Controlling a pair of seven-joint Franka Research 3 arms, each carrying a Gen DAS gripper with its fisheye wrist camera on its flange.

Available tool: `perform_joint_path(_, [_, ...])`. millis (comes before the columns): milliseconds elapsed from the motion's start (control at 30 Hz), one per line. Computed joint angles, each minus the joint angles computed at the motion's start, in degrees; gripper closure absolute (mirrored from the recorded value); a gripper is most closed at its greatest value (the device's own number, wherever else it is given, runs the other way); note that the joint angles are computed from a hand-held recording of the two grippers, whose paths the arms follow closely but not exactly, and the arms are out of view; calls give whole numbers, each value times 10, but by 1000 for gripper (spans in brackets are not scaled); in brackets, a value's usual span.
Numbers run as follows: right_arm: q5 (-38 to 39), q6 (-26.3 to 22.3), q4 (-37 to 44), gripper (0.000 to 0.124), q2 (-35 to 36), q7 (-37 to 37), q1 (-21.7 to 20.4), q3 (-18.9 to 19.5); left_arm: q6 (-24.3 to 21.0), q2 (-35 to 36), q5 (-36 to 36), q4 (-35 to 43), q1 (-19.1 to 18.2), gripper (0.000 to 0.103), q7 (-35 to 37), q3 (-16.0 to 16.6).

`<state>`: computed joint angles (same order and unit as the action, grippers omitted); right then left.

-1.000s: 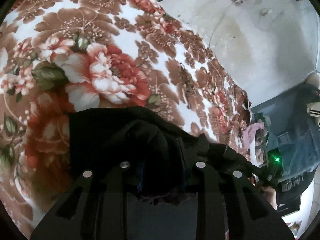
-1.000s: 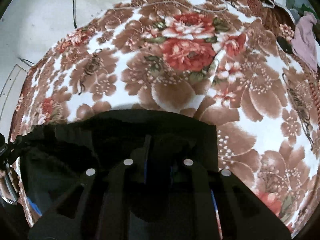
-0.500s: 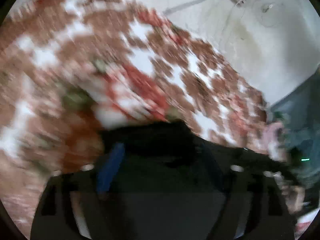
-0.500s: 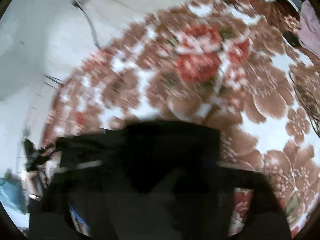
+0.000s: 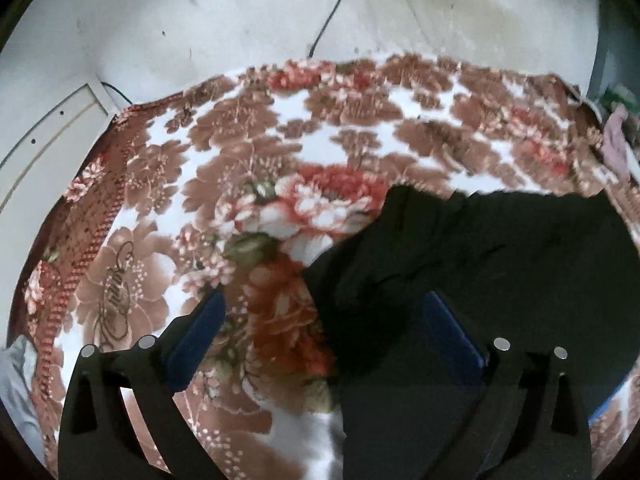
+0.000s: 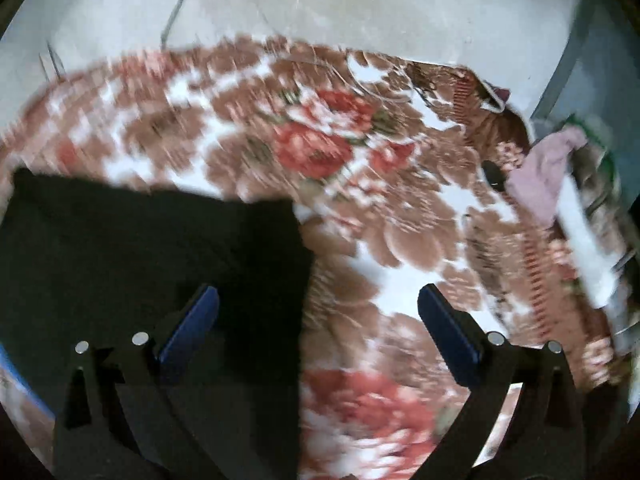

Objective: Fold large clothes

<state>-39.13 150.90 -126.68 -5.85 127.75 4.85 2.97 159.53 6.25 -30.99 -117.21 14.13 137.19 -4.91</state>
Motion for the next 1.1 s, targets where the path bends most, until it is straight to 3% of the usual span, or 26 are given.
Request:
perform_joint_path(67, [-10, 10, -1, 26, 17, 4, -6, -7, -5, 25, -10, 22, 2, 6, 9, -5])
perform_joint_path(167, [71, 45, 15, 26, 56, -22, -11, -32, -26, 64, -39, 62, 17, 6, 49, -28])
perform_joint_path(267, [220, 71, 53, 26, 113, -124, -13, -44, -30, 106, -19, 103, 19, 6, 57, -45])
perform_joint_path(367, [299, 72, 85, 26, 150, -202, -4, -41, -54, 143, 8, 143, 19, 8, 30, -56])
perform_joint_path(400, [350, 67, 92, 26, 161, -229, -6, -33, -80, 156, 2, 160, 28, 14, 24, -65])
perform_joint_path(433, [381, 67, 93, 35, 166, -237, -4, -32, -111, 169, -14, 179, 41, 56, 30, -78])
perform_joint_path(467, [411, 70, 94, 41, 170, -250, -3, -31, -138, 176, -30, 191, 51, 81, 30, -87])
perform_joint_path(500, [433, 77, 92, 50, 172, -266, -4, -26, -146, 179, -42, 195, 55, 82, 19, -88])
perform_joint_path(533, [416, 90, 87, 51, 171, -257, 14, -41, -150, 178, -50, 193, 58, 85, 19, -89])
perform_joint_path(633, [284, 97, 94, 51, 171, -177, 66, -93, -171, 171, -63, 198, 64, 85, -6, -80])
perform_joint_path(800, [214, 83, 127, 51, 192, -125, 90, -107, -208, 190, 13, 233, 43, 84, -92, -42])
perform_joint_path(900, [127, 74, 136, 51, 201, -68, 119, -127, -184, 203, 43, 227, 44, 76, -96, -43])
perform_joint_path(933, [113, 70, 136, 49, 202, -59, 120, -128, -152, 202, 49, 211, 43, 60, -88, -46])
perform_joint_path(1000, [70, 63, 132, 39, 201, -20, 128, -138, -46, 183, 75, 152, 32, 24, -68, -47])
perform_joint_path(1033, [23, 58, 129, 37, 195, 23, 139, -151, -16, 176, 106, 136, 22, 15, -78, -39])
perform_joint_path(1100, [-73, 42, 115, 33, 170, 103, 156, -164, 55, 135, 101, 78, 47, 16, -41, -69])
